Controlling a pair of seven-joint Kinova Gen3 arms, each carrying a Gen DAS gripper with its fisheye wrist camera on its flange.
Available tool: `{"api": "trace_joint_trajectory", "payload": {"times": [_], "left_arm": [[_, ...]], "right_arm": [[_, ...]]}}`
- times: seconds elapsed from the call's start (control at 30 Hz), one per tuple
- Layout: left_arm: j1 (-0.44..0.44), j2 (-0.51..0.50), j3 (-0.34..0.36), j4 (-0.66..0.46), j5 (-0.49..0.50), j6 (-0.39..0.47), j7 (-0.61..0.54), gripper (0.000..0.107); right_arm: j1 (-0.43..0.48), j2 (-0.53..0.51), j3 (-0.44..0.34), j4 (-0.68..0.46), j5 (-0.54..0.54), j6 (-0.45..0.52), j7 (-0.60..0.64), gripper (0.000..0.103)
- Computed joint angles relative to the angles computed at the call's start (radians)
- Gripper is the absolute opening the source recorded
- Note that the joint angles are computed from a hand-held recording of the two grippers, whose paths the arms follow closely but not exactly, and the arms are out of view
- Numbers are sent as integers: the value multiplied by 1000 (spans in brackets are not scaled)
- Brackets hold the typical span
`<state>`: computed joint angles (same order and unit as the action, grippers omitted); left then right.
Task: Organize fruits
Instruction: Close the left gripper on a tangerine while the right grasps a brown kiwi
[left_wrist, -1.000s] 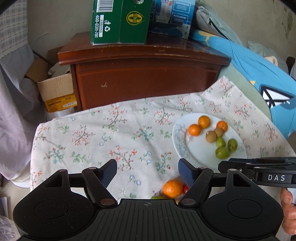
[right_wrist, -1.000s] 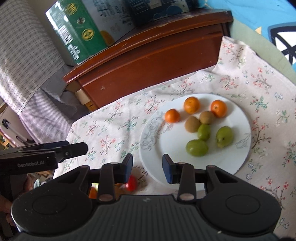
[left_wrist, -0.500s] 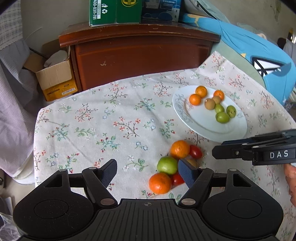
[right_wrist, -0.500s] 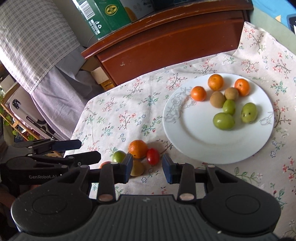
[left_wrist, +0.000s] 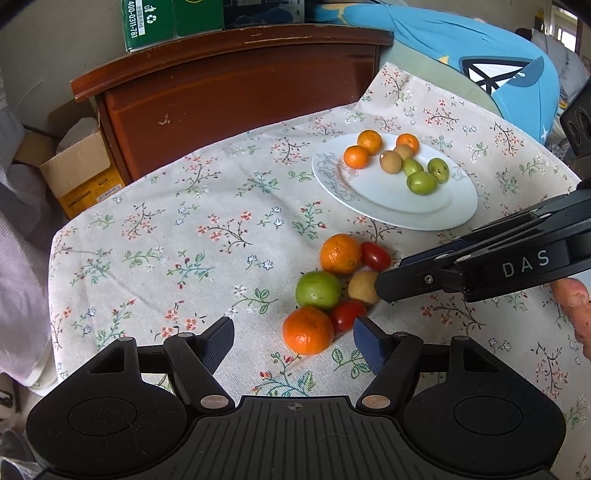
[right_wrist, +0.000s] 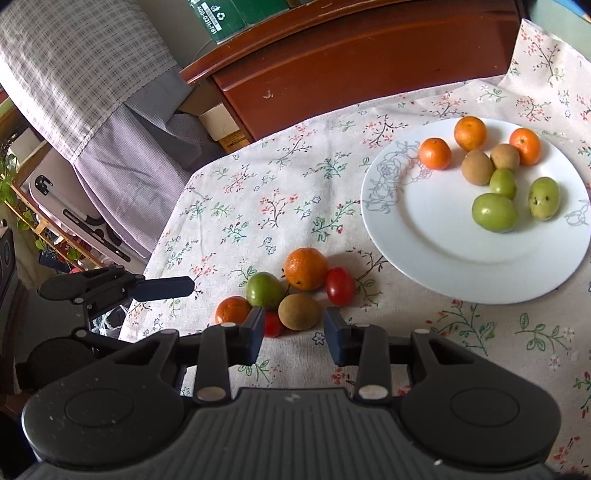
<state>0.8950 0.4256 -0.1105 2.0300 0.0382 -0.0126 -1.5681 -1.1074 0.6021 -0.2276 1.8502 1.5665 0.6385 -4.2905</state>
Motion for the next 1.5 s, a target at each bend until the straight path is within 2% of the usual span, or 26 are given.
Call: {"api": "trace_joint_trajectory", "payload": {"times": [0.13, 0.27, 0.37, 0.5, 0.6, 0.67, 0.8, 1.0, 1.2, 1.4, 1.5], "left_arm": [[-66, 4, 75, 4, -15, -15, -20, 69], [-93, 20, 106, -13, -18, 5, -35, 58], [-108, 32, 119, -22, -22, 14, -36, 54], [-178, 43, 193, -28, -37, 23, -45, 48], [-207, 46, 228, -24, -48, 16, -56, 40], [-211, 45, 232, -23, -46, 13, -56, 37], [-207, 38, 224, -24, -38, 23, -50, 30], [-169, 25, 184, -22, -35, 29, -36, 30], [-224, -8, 241, 0, -34, 4, -32, 30], [-174, -23, 185, -5, -3, -12, -13, 30], [-120, -25, 124, -12, 20, -21, 2, 30]], "right_arm": [[5, 9, 3, -11, -8, -8, 14, 37], [5, 18, 11, -21, -17, -24, 31, 37], [1, 24, 18, -29, -31, -28, 47, 37], [-4, 31, 31, -35, -37, -35, 47, 36], [-10, 38, 40, -41, -51, -33, 59, 31], [-11, 36, 45, -34, -29, -42, 35, 27], [-10, 33, 42, -36, -47, -40, 58, 26], [-15, 23, 37, -34, -37, -34, 68, 26], [-32, 10, 37, -33, -32, 0, 92, 26], [-42, 2, 36, -37, -50, 39, 122, 26], [-44, -9, 39, -26, -37, 55, 98, 26]]}}
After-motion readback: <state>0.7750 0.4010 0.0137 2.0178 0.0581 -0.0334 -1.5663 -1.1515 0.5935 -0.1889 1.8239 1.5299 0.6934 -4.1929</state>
